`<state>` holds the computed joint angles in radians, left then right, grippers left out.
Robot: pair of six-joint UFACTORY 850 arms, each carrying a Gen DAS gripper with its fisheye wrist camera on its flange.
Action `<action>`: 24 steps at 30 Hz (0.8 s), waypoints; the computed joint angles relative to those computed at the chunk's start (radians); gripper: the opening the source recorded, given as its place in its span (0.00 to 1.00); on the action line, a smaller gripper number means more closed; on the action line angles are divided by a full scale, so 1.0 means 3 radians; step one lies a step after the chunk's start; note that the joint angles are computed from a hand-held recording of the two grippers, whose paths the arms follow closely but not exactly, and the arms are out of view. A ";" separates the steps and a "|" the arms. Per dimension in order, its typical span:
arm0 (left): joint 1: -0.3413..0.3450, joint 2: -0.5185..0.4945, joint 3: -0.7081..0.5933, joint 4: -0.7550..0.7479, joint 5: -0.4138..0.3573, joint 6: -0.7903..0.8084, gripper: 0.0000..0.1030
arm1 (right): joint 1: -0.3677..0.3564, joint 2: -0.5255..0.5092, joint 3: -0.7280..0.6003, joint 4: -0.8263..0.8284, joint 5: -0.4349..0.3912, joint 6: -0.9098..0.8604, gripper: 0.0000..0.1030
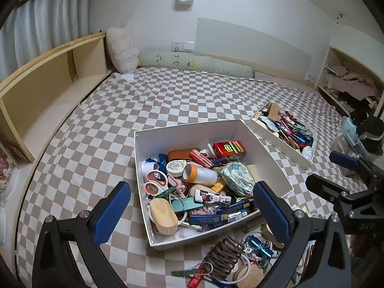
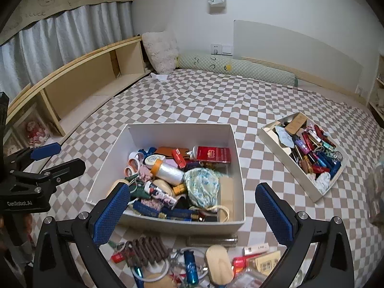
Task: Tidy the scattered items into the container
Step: 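Withdraw both open tools from the box back toward the pile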
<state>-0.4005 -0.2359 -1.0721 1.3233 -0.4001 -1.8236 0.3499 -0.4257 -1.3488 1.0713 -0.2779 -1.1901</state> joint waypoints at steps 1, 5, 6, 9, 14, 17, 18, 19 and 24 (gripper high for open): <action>-0.0020 0.0031 0.0037 0.0046 0.0000 -0.0054 1.00 | -0.0002 0.0047 0.0061 0.0112 0.0006 -0.0110 1.00; -0.0109 0.0148 0.0163 0.0126 -0.0033 -0.0159 1.00 | -0.0013 0.0230 0.0301 0.0616 0.0047 -0.0635 1.00; -0.0141 0.0175 0.0192 0.0149 -0.0064 -0.0179 1.00 | -0.0012 0.0274 0.0360 0.0752 0.0063 -0.0784 1.00; -0.0241 0.0253 0.0275 0.0235 -0.0166 -0.0242 1.00 | -0.0007 0.0403 0.0531 0.1148 0.0107 -0.1228 1.00; -0.0394 0.0403 0.0444 0.0377 -0.0244 -0.0375 1.00 | -0.0010 0.0603 0.0794 0.1714 0.0121 -0.1833 1.00; -0.0446 0.0472 0.0531 0.0370 -0.0207 -0.0387 1.00 | -0.0010 0.0730 0.0948 0.2026 0.0135 -0.2166 1.00; -0.0463 0.0494 0.0559 0.0349 -0.0194 -0.0375 1.00 | -0.0010 0.0772 0.1002 0.2149 0.0129 -0.2303 1.00; -0.0485 0.0511 0.0585 0.0342 -0.0197 -0.0377 1.00 | -0.0010 0.0819 0.1065 0.2308 0.0114 -0.2482 1.00; -0.0588 0.0569 0.0678 0.0304 -0.0203 -0.0381 1.00 | -0.0012 0.0991 0.1296 0.2604 0.0062 -0.2833 1.00</action>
<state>-0.5769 -0.0651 -0.8686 1.4146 -0.4610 -1.9378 0.3462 -0.1284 -0.9599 1.8525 -0.2594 -2.0400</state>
